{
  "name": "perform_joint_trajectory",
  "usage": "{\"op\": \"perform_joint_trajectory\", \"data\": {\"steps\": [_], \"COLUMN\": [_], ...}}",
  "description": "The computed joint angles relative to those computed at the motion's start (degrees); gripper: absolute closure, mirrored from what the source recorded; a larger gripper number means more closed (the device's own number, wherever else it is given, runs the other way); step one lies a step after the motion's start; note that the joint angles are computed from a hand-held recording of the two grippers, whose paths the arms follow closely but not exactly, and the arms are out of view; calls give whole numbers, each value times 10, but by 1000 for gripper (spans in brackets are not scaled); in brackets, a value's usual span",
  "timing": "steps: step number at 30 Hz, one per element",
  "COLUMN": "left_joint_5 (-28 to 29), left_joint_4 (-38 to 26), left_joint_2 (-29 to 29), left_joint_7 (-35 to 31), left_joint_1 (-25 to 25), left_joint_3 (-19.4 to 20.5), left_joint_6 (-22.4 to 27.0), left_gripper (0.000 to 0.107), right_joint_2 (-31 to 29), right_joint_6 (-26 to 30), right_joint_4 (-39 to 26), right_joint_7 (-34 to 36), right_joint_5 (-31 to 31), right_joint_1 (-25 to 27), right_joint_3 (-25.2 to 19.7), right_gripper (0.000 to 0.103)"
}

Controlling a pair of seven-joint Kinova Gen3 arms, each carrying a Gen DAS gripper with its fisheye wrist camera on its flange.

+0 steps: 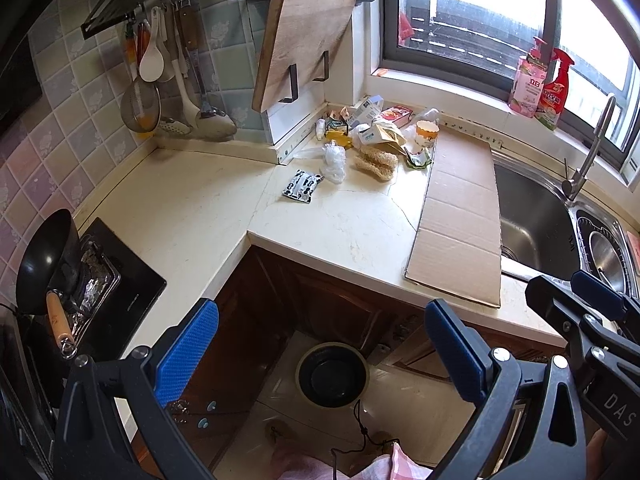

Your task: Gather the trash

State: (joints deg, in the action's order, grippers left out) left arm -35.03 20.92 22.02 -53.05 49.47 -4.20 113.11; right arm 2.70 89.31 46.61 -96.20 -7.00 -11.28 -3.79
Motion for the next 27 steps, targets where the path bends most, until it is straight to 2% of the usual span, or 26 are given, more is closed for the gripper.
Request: {"op": "perform_joint_trajectory", "data": {"steps": [10,13,20,23,27], "left_joint_5": [-32,-39,-35,-41,-4], "left_joint_4": [-43,-30,29,41,37], "left_joint_2": [23,15,-29,-38,-40], "left_joint_7": [3,4,11,-7,-40], "left_joint_1": [34,39,2,-18,-72], "left_joint_3": [-29,-35,-10,3,19], "left_joint_6": [32,27,-20,-39,-63], "left_gripper": [6,6,6,6,6], "right_joint_2": [3,8,33,46,68], "right_joint_6": [4,4,5,2,11], "right_joint_4": [-3,-4,-27,-40,-76], "right_joint_7": [53,62,43,25,-9], "right_joint_5": [-41,-58,-56,-31,18], "right_joint_1": [21,26,14,-8,-46], "right_joint_3": [8,8,0,-7,-11], "right_gripper": [33,33,33,33,33]}}
